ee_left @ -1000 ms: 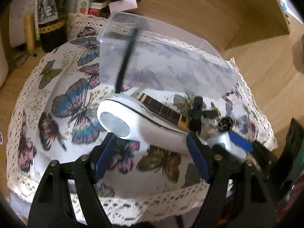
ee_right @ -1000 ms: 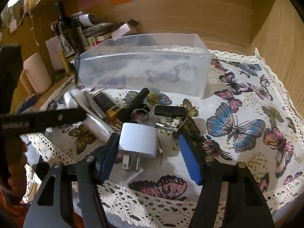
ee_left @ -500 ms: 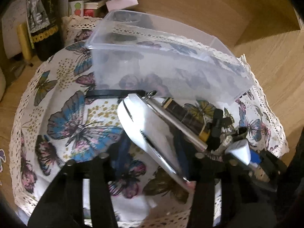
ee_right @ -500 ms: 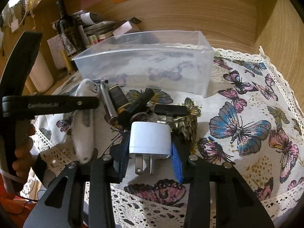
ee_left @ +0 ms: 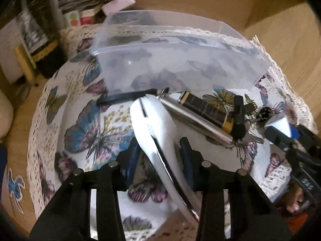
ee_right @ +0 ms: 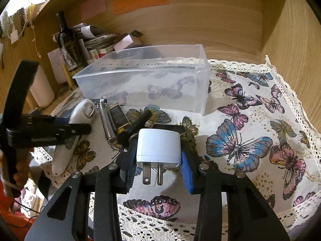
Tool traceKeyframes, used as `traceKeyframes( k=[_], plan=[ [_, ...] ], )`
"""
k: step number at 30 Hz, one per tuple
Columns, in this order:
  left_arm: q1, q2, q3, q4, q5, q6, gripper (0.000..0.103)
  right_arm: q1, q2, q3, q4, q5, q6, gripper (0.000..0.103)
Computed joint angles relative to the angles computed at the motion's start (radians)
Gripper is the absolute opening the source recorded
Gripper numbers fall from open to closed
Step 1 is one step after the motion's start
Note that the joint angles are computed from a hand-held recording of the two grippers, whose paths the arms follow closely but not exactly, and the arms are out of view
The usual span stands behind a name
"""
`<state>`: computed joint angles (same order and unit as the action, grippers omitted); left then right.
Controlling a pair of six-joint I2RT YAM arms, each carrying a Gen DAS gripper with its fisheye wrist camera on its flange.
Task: Organize rigid objects
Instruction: 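Drop white device into clear box with left tool while right tool drops plug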
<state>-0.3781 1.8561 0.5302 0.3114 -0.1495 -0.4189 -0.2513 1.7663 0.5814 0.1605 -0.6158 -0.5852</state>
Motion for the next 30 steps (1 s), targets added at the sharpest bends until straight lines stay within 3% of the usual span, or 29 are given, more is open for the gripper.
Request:
traceKeyframes(
  k=[4,9,18,23,30],
  plan=[
    [-0.032,0.037,0.018,0.039,-0.047,0.033,0.037,-0.003,-0.020,-0.001,-0.003,-0.002,0.009,0.036],
    [-0.043,-0.010,-0.041,0.086,-0.032,0.030,0.036,-0.004,-0.066,-0.002,-0.004,-0.018,0.034,0.036],
    [-0.079,-0.322,-0.169,0.079,-0.138,0.025,0.036,0.040,-0.143,0.002,0.061,0.013,0.115,0.036],
    [-0.060,-0.412,-0.143,0.051,-0.156,0.068,0.036,0.077,-0.193,0.024,0.078,0.038,0.145,0.036],
    [0.027,-0.417,-0.052,0.050,-0.125,0.150,0.036,0.136,-0.182,0.106,0.080,0.059,0.183,0.036]
  ],
)
